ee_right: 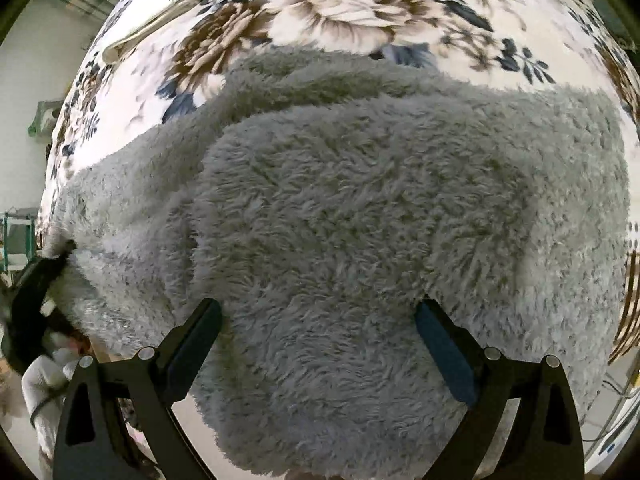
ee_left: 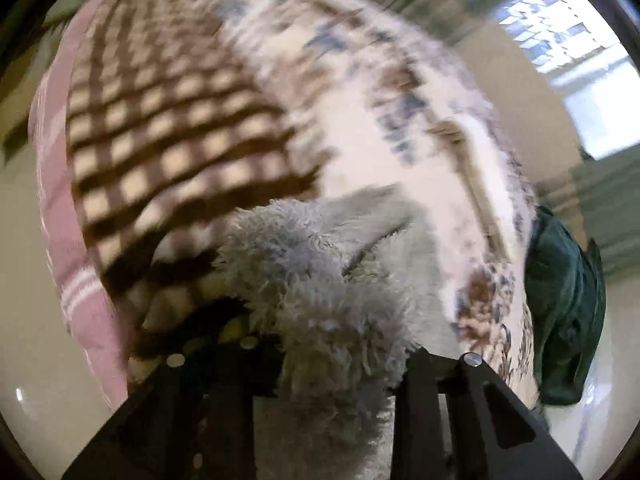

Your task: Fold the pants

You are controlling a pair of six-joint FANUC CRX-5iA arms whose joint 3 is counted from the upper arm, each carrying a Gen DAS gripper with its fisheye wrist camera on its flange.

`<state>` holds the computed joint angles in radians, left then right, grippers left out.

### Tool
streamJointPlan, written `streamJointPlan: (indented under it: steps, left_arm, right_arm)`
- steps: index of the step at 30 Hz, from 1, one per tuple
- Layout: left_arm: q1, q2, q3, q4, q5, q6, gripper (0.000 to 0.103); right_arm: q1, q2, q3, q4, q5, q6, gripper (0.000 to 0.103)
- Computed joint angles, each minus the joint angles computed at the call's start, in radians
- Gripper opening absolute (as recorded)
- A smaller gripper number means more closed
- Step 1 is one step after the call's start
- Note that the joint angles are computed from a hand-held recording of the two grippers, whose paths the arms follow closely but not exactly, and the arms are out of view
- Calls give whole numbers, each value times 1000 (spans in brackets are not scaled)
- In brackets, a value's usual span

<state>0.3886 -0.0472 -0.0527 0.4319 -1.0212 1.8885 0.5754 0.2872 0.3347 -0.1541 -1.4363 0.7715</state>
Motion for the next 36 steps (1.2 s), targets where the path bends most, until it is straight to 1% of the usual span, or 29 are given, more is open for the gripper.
streamJointPlan:
  steps: [4, 7, 9, 10, 11, 13, 14, 16, 17, 19, 21, 22, 23, 25, 26, 27, 28, 29, 30, 32, 34, 35, 36]
  left_arm:
    - [-27, -49, 33, 16, 17, -64, 21]
    - [-68, -81, 85, 29, -3, -110, 20]
    - [-120, -82, 154, 16, -49, -124, 20]
    - [-152, -69, 181, 38, -56, -137, 20]
    - [-195, -56, 223, 38, -85, -134, 20]
    - [-267, -37, 260, 65, -105, -153, 20]
    - [-323, -14, 300, 48, -126, -143, 20]
    - [-423, 29, 340, 61, -142, -145, 20]
    - [-488, 62, 369, 50, -158, -132, 20]
    - [-582, 120, 406, 48, -170, -124, 20]
    - [-670, 192, 465, 16, -202, -96, 21]
    - [-695, 217, 485, 10, -215, -92, 21]
    - [-737, 270, 541, -13, -263, -80, 22]
    - [-779, 337, 613, -28, -334, -53, 31]
    - [-798, 377, 660, -24, -384, -57, 45]
    - [-814, 405, 702, -29, -423, -53, 67]
    - [-823, 424, 731, -22, -451, -64, 77]
    - [-829, 423, 735, -7, -458, -80, 83]
    - [-828, 419, 746, 13, -464, -96, 83]
    - [-813, 391, 730, 35, -462, -113, 83]
    - [-780, 362, 731, 14, -478, -100, 83]
    - [-751, 347, 742, -20, -502, -84, 84]
    - [-729, 342, 753, -51, -526, -67, 84]
  right_arm:
    - [-13, -40, -41, 6, 17, -8, 100]
    - [-39, -83, -84, 1, 31, -21, 100]
    - [-72, -119, -117, -16, 43, -34, 100]
    - [-92, -141, -135, -23, 47, -40, 100]
    - [-114, -165, -154, -31, 50, -43, 100]
    - [-154, -204, -181, -37, 50, -48, 100]
    - [-186, -237, -205, -35, 48, -51, 100]
    - [-241, -284, -235, -27, 33, -45, 100]
    - [-270, -309, -253, -16, 23, -43, 100]
    - [-332, -351, -281, -4, 3, -24, 100]
    - [-397, -381, -308, 9, -19, 5, 100]
    - [-421, -396, -323, 10, -23, 14, 100]
    - [-459, -408, -333, 4, -32, 34, 100]
    - [-512, -431, -352, -2, -42, 61, 100]
    - [-547, -441, -356, -14, -41, 83, 100]
    - [-566, -451, -362, -25, -37, 93, 100]
    - [-599, -457, -360, -49, -30, 110, 100]
    - [-613, -460, -357, -68, -22, 111, 100]
    - [-644, -463, -350, -111, -9, 125, 100]
    - [-710, -464, -335, -217, 8, 174, 100]
    - [-719, -454, -321, -318, 28, 212, 100]
    - [-729, -434, -307, -383, 32, 260, 100]
    - [-722, -423, -300, -415, 37, 284, 100]
